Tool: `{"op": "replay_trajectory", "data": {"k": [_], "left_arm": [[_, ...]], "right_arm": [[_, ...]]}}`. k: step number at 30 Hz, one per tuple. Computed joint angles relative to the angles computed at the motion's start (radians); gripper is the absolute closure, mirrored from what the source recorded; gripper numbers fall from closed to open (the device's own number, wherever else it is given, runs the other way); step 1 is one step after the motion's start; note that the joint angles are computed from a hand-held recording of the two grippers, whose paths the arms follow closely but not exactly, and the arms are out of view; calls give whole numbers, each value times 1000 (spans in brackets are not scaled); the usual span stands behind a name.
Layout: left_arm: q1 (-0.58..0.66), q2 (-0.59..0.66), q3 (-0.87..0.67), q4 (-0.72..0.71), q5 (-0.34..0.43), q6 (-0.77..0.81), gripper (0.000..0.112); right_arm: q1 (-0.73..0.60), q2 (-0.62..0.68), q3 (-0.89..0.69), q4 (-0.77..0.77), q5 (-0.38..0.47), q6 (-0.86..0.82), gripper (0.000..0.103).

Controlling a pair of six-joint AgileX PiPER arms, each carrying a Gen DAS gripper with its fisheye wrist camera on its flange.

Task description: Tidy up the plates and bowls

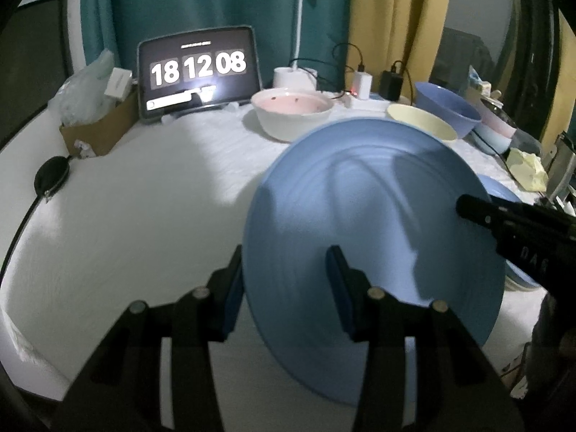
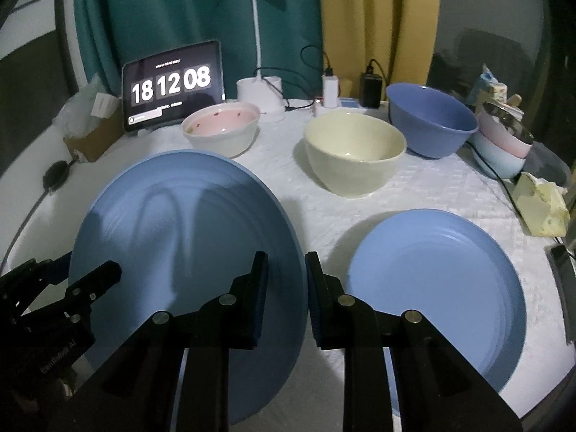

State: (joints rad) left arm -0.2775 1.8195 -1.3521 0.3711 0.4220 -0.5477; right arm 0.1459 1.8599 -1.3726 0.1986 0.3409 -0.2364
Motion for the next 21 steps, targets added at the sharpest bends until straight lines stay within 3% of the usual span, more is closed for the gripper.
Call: {"op": "replay_trajectory", "data": {"k": [21], "left_arm": [[-176, 32, -119, 129, 107, -114, 67]], "right_arm": [[-195, -101, 115, 447, -17, -436, 81]]}}
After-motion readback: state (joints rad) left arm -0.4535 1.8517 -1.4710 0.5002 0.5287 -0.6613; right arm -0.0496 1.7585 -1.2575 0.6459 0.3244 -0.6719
